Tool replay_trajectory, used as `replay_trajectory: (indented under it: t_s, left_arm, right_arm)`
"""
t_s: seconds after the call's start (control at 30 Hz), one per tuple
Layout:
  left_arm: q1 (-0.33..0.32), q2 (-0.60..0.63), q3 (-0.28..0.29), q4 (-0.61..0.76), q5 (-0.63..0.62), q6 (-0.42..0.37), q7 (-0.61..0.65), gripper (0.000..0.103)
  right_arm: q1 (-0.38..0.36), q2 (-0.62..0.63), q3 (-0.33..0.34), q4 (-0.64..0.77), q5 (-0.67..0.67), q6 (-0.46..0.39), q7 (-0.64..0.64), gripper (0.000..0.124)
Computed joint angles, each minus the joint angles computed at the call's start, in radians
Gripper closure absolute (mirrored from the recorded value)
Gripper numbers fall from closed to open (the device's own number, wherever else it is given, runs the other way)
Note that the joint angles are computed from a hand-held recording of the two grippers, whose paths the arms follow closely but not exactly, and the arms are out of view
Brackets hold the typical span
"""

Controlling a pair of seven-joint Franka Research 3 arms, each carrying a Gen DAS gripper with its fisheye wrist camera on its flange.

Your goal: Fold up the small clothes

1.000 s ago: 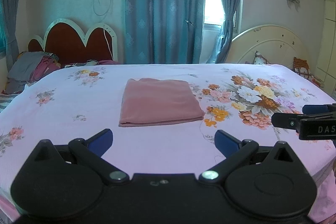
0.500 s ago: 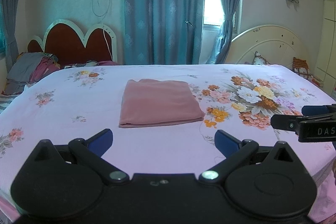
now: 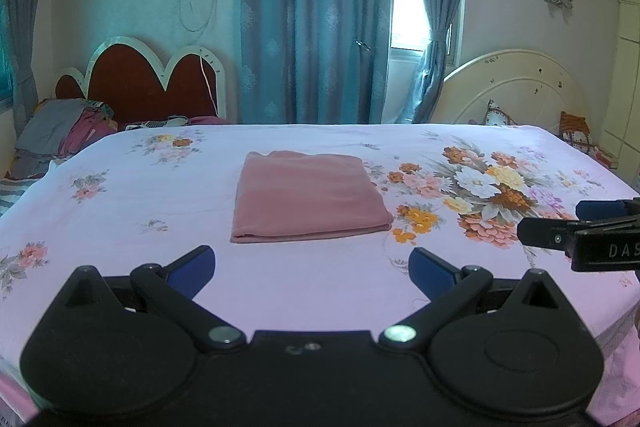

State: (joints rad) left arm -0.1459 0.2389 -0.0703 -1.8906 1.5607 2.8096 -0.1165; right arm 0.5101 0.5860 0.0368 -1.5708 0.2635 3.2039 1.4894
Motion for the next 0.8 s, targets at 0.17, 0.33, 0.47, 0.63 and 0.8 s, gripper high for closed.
replay_trajectory:
  t_s: [0.17, 0.33, 0.47, 0.63, 0.8]
  left_arm:
    - [0.0, -0.008, -0.001, -0.01, 0.01, -0.004, -0.014, 0.0]
    - [0.004, -0.008, -0.002, -0.01, 0.029, 0.0, -0.025, 0.0]
    - [0.005, -0.01, -0.004, -0.01, 0.077, 0.002, -0.066, 0.0]
    - [0.008, -0.01, -0.011, -0.009, 0.092, -0.001, -0.077, 0.0]
    - [0.01, -0.009, -0.014, -0.01, 0.091, -0.006, -0.077, 0.0]
  right_arm:
    - [-0.012, 0.0, 0.016, -0.002, 0.0, 0.001, -0.012, 0.021]
    - [-0.017, 0.001, 0.021, -0.002, 0.003, -0.002, -0.02, 0.021]
    - [-0.021, 0.0, 0.024, -0.005, 0.006, -0.002, -0.024, 0.021]
    - [-0.026, -0.001, 0.029, -0.008, 0.008, 0.001, -0.03, 0.021]
    - [-0.038, -0.001, 0.044, -0.011, 0.011, 0.005, -0.041, 0.021]
